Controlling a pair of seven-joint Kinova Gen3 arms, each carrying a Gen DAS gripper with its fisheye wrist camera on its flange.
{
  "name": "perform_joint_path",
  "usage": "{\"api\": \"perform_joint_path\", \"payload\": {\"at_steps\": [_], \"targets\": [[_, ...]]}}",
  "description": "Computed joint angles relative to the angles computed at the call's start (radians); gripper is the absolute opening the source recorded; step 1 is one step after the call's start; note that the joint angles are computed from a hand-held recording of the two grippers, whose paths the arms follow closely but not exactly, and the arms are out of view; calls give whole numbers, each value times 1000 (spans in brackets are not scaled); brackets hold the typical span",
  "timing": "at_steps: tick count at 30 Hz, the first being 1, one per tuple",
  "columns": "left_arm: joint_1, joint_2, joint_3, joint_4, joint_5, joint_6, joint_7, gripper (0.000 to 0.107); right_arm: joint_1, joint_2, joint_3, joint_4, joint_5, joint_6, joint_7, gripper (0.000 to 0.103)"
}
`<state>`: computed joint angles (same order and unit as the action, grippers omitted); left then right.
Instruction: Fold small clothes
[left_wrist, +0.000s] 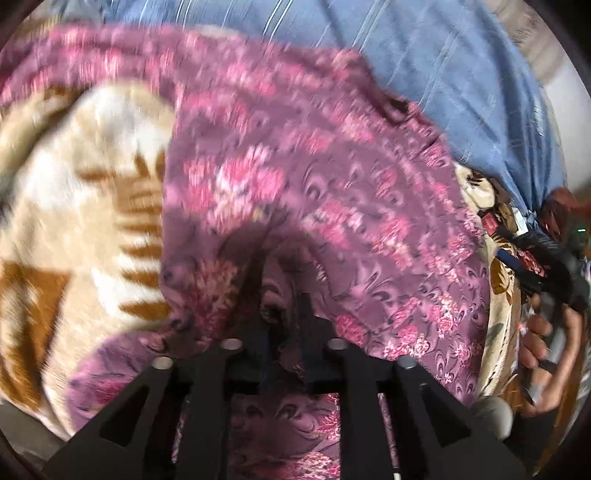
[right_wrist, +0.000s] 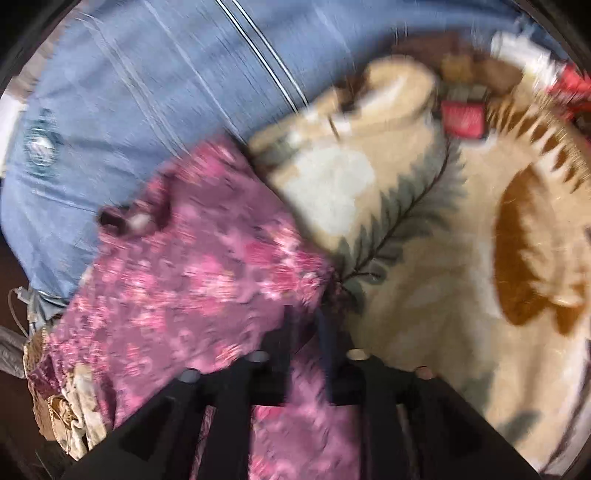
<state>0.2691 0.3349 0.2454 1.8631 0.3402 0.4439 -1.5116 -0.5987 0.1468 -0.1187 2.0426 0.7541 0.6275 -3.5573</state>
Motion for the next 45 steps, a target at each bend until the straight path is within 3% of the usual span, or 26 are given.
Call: {"api": "perform_joint_path", "payload": {"at_steps": [1, 2, 4, 7, 9, 11, 14, 17, 20, 22, 25, 28, 32, 35, 38, 39, 41, 42, 45], "targets": [[0, -16, 1, 14, -2, -20, 1, 37, -46, -28, -1, 1, 38, 41, -41, 63], [-19, -32, 16, 32, 13, -42, -7, 39, -93, -59, -16, -4, 78, 81, -81, 70], [-77, -71, 47, 73, 85, -75, -53, 39, -139, -75, -65, -17, 160, 138, -150, 69], [-102, -139, 20, 127, 141, -116, -81, 45, -161, -85, -143, -43, 242, 147, -170, 69], [-128, -183, 3, 157, 129, -128, -43, 48, -170, -71, -169, -65, 295, 108, -198, 70], [-198, -215, 32, 184, 120, -146, -7, 48, -202, -48, -165, -95, 336, 91, -209, 70], [-251, -246, 28, 206, 45, -168, 115, 51, -239, 8, -174, -188, 340, 125, -132, 70], [-206, -270, -77, 207, -48, -180, 237, 52, -262, 55, -152, -240, 364, 73, -119, 70], [-127, -258, -214, 161, -152, -143, 359, 53, -310, 96, -65, -301, 305, -23, -49, 70], [-119, -244, -255, 134, -216, -133, 440, 53, -322, 134, -32, -360, 255, -65, 32, 70], [-152, -198, -270, 95, -280, -152, 562, 56, -293, 199, -60, -464, 203, -55, 154, 72], [-98, -121, -356, -1, -392, -108, 684, 56, -217, 273, -129, -575, 140, -83, 276, 75], [-31, -34, -471, -110, -531, -90, 847, 56, -181, 367, -151, -710, 20, -94, 439, 75], [-55, 52, -473, -199, -626, -57, 891, 56, -161, 435, -175, -811, -53, -68, 561, 75], [1, 95, -549, -201, -721, -100, 955, 56, -178, 473, -140, -866, -126, -66, 645, 75], [14, 111, -565, -205, -739, -104, 963, 51, -178, 485, -134, -878, -142, -68, 663, 75], [26, 112, -574, -202, -764, -116, 961, 27, -175, 508, -128, -904, -183, -63, 696, 75], [25, 108, -571, -193, -768, -136, 951, 8, -166, 518, -132, -915, -208, -63, 720, 75], [124, 77, -646, -157, -866, -133, 1004, 7, -167, 539, -116, -940, -256, -65, 763, 75]]}}
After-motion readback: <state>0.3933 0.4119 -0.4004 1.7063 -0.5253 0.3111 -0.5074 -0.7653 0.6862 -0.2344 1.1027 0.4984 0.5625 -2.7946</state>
